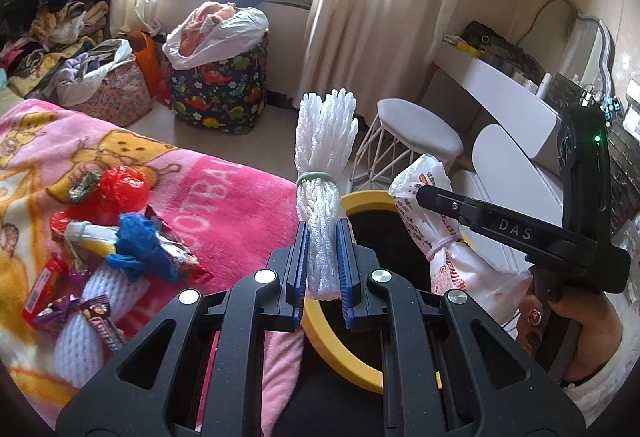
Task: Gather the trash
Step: 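Carry the mesh bundle and plastic bag with both tools over the yellow bin, then open both tools to drop the mesh bundle and plastic bag into the bin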
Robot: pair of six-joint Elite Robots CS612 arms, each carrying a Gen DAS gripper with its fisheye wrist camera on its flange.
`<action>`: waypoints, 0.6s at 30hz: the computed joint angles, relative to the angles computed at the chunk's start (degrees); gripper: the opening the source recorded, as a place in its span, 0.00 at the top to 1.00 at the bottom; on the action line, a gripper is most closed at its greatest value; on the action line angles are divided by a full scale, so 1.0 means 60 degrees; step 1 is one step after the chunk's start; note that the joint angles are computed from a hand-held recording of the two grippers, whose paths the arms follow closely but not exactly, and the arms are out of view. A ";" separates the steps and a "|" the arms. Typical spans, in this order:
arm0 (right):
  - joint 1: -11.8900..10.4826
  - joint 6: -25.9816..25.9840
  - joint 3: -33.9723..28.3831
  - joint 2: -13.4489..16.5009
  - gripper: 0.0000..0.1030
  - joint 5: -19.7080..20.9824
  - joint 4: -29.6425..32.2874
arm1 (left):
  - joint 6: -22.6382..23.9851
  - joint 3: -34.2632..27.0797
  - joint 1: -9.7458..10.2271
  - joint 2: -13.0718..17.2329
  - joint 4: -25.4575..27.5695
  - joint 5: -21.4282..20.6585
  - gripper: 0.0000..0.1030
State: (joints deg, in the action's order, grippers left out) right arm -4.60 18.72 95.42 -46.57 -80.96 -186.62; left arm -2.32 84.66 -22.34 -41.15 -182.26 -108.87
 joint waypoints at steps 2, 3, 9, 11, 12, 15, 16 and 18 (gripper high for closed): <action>-0.0036 0.0064 0.0048 0.0000 0.72 -0.0013 0.0006 | 0.0043 -0.0018 -0.0028 0.0024 0.0080 -0.0053 0.91; -0.0053 0.0124 0.0081 -0.0004 0.72 -0.0029 0.0014 | 0.0068 -0.0023 -0.0045 0.0035 0.0124 -0.0065 0.91; -0.0133 0.0436 0.0207 0.0006 0.71 -0.0134 0.0027 | 0.0232 -0.0033 -0.0168 0.0072 0.0380 -0.0126 0.91; -0.0187 0.0522 0.0257 0.0012 0.71 -0.0128 0.0018 | 0.0299 -0.0041 -0.0202 0.0092 0.0474 -0.0150 0.91; -0.0205 0.0578 0.0283 0.0017 0.71 -0.0138 0.0011 | 0.0339 -0.0043 -0.0222 0.0101 0.0525 -0.0149 0.91; -0.0232 0.0683 0.0323 0.0026 0.71 -0.0151 0.0028 | 0.0402 -0.0067 -0.0247 0.0137 0.0667 -0.0198 0.91; -0.0248 0.0713 0.0323 0.0036 0.71 -0.0155 0.0042 | 0.0418 -0.0079 -0.0257 0.0153 0.0718 -0.0210 0.91; -0.0282 0.0734 0.0332 0.0044 0.71 -0.0140 0.0069 | 0.0422 -0.0110 -0.0260 0.0187 0.0782 -0.0237 0.91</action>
